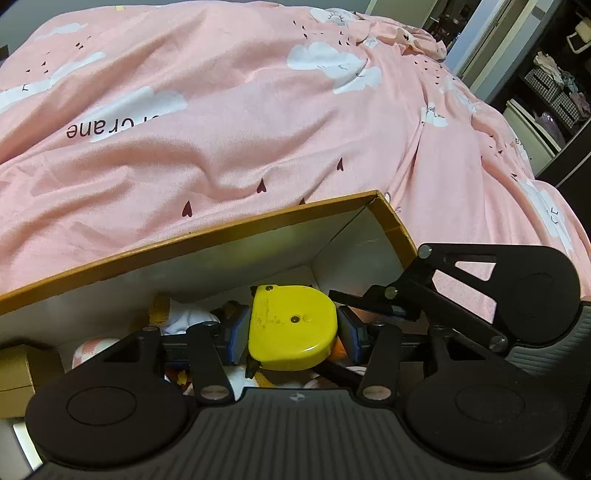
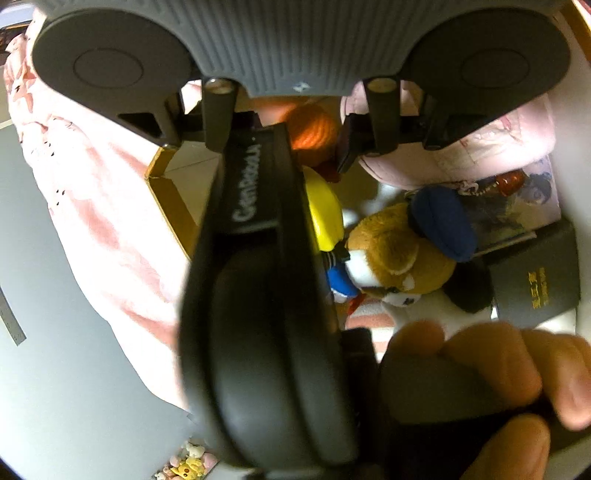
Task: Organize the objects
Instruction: 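Lower the tape measure and ball into the box and open both grippers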
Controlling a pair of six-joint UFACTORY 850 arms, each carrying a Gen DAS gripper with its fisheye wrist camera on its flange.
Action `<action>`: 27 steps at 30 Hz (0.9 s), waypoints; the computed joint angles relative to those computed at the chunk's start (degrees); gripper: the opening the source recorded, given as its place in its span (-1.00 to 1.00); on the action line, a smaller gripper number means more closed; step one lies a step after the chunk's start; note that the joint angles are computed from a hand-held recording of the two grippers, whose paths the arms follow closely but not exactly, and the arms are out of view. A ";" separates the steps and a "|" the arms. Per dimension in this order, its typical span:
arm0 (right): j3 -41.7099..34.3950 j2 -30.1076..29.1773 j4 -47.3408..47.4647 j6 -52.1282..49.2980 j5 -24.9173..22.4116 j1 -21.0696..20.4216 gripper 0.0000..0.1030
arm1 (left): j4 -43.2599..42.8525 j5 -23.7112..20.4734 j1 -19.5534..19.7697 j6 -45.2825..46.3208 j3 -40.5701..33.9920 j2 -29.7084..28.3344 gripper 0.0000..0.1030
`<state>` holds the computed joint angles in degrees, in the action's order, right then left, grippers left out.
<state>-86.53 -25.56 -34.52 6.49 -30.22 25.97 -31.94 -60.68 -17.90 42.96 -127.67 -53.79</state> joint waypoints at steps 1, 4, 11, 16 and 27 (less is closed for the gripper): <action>0.02 0.23 0.89 -0.15 0.10 -0.10 -0.12 | 0.08 0.37 -0.06 0.01 0.50 0.31 0.13; 0.36 1.01 2.11 -0.16 0.24 -0.23 -0.11 | -0.17 1.68 -0.10 0.18 2.11 1.40 0.14; 2.28 3.47 1.97 0.93 0.02 0.15 -0.07 | -3.81 4.86 0.92 1.95 7.09 5.02 0.28; 4.22 5.58 0.85 4.00 0.34 0.64 -0.04 | -9.88 14.66 1.47 7.91 19.54 13.24 0.31; 9.16 12.56 4.79 10.35 1.90 2.21 0.24 | -31.07 33.01 2.44 26.93 40.46 28.61 0.57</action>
